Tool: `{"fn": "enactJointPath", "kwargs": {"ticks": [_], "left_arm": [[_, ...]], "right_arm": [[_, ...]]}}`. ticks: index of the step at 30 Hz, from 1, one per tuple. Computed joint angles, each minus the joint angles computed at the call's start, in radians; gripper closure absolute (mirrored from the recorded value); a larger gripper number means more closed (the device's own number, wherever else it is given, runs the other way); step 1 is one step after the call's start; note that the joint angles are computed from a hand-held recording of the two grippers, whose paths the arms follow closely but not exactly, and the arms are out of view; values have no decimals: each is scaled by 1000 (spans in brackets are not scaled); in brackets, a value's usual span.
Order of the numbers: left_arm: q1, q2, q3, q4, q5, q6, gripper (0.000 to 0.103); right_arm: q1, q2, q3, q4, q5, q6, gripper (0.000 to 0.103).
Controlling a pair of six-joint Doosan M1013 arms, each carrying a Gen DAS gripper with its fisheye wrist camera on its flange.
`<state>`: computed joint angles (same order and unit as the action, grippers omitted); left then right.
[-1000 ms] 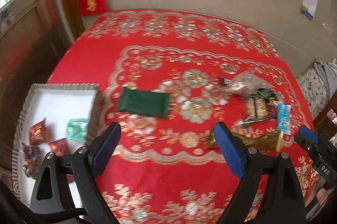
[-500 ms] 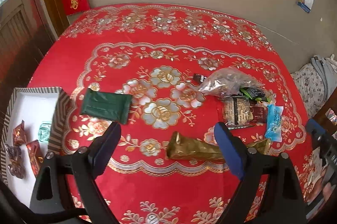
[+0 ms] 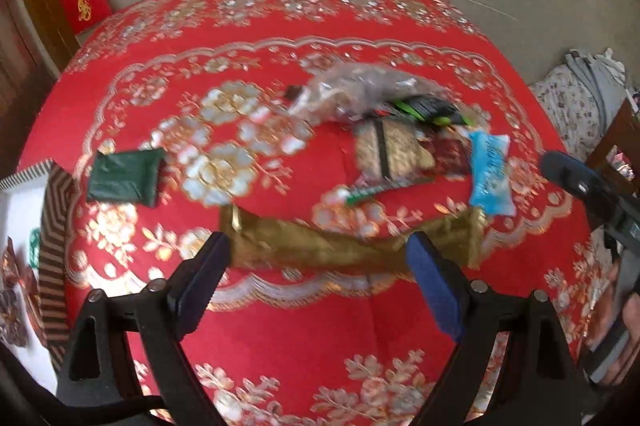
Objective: Organize snacks
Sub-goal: 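Lower the left tool over the long gold packet while the right tool nears the blue-white packet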
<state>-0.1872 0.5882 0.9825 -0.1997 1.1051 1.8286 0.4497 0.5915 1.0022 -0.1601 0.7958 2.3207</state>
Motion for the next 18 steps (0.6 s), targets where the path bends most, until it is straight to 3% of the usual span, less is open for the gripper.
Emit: {"fn": "enactJointPath", "kwargs": {"ticks": [5,10,16,18], "left_arm": [[2,-12,15,-38,45,-81,13],[12,-16,29,-106,37,-261,13],[2,2,18,-104,10,-444,13],[-8,20,-7,-91,27,-474,13]], "right_arm": [[-3,10,-17,28,8,-29,42],[1,19,-30,93,-6,-109,42],[18,43,-79,0,67,-81,42],[14,36,-66,12,50,-82,42]]}}
